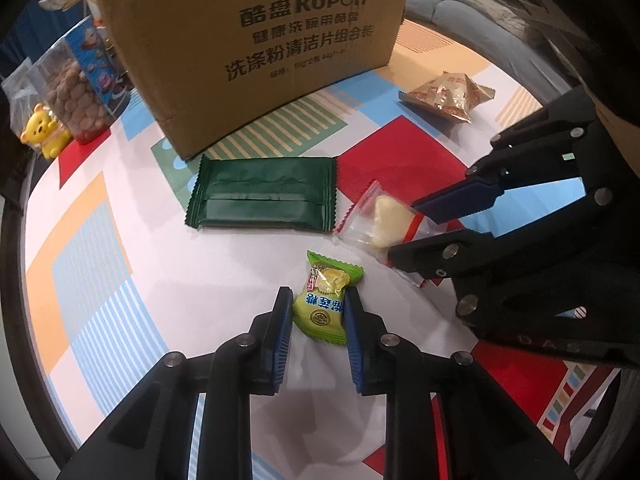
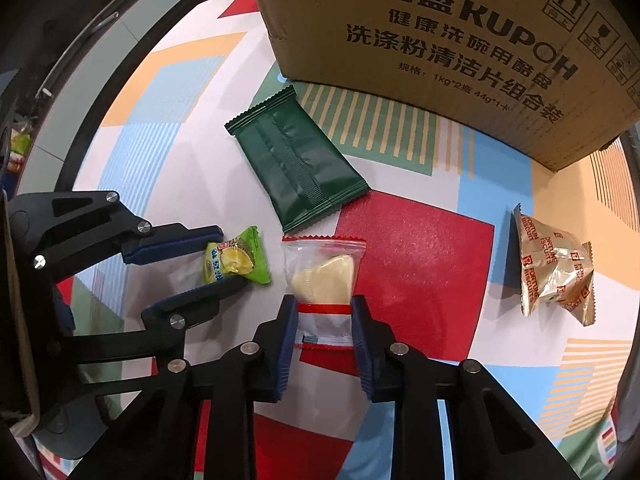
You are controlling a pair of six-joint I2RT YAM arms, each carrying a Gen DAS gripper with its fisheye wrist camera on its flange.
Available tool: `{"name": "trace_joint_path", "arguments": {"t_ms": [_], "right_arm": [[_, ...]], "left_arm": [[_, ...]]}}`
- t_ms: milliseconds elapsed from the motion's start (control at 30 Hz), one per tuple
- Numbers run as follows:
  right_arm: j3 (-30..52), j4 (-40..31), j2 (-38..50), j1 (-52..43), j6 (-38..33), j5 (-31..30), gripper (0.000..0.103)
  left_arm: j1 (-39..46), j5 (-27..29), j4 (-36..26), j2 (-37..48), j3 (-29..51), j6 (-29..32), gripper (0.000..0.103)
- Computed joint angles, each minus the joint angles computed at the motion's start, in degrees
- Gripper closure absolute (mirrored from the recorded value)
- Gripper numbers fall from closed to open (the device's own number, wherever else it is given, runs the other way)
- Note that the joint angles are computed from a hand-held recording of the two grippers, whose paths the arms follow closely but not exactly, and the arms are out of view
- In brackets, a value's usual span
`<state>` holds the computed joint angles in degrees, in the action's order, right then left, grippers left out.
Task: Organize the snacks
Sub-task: 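Grasp the yellow-green packet with the left tool while the right grasps the clear cake packet, then lift and carry the yellow-green packet with the left tool while the right carries the cake packet over the box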
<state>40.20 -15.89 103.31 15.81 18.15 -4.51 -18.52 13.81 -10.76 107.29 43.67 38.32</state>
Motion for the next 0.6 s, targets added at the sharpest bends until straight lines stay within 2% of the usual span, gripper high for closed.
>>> {"name": "trace_joint_path", "arguments": {"t_ms": [267,600], "right_arm": [[-2.3,-0.4,-4.0,-1.7,0.0,-0.6,0.076],[-3.7,-3.8,-11.4,-3.8,-0.6,-0.4,0.076]], "left_arm": [[0.1,-1.4,-1.5,-1.8,0.1,-4.5,0.078],[-1.9,-3.6,-5.2,-6.6,-0.2,-13.6,0.078]]}}
